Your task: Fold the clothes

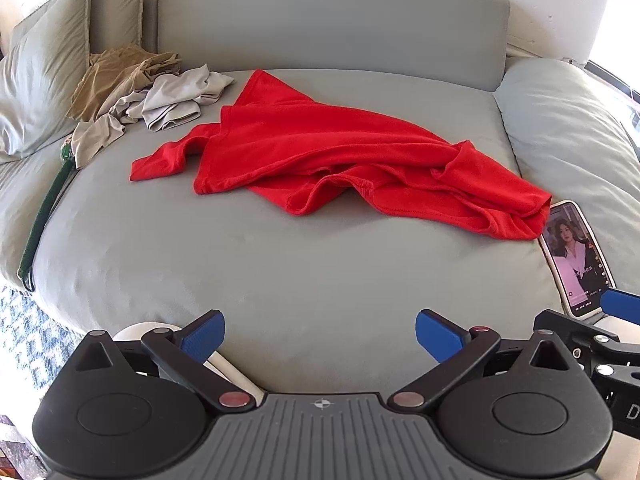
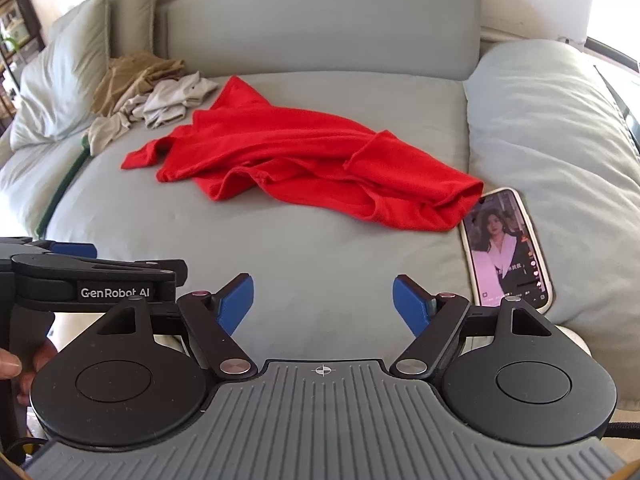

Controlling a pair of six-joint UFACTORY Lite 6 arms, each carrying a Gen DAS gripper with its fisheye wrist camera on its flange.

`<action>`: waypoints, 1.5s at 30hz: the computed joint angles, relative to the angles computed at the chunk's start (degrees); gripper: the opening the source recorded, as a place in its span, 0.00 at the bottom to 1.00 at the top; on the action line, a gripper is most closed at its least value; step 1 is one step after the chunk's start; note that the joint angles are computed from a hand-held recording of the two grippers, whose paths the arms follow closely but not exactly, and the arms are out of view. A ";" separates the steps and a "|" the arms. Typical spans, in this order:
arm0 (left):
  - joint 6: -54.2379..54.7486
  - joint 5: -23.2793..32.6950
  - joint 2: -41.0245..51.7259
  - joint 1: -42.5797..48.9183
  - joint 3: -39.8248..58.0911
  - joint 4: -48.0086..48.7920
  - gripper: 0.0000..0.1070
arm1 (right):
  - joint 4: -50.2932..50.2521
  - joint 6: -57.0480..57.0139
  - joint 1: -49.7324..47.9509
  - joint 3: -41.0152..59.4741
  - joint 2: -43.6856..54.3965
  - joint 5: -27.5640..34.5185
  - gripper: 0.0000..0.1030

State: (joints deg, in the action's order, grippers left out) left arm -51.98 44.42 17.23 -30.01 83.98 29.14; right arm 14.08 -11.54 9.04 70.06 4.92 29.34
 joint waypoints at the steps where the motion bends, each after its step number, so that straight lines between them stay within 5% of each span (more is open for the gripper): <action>1: -0.04 -0.07 -0.04 -0.14 -0.03 0.09 0.95 | -0.81 0.93 0.23 0.09 -0.02 0.00 0.76; 45: 2.20 -1.21 -0.73 1.79 -1.43 -2.70 0.95 | 0.58 0.73 -0.43 -1.09 0.08 0.10 0.79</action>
State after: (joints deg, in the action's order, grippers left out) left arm -49.77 43.22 16.50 -28.22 82.55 26.44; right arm 14.65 -10.80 8.61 68.97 5.00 29.44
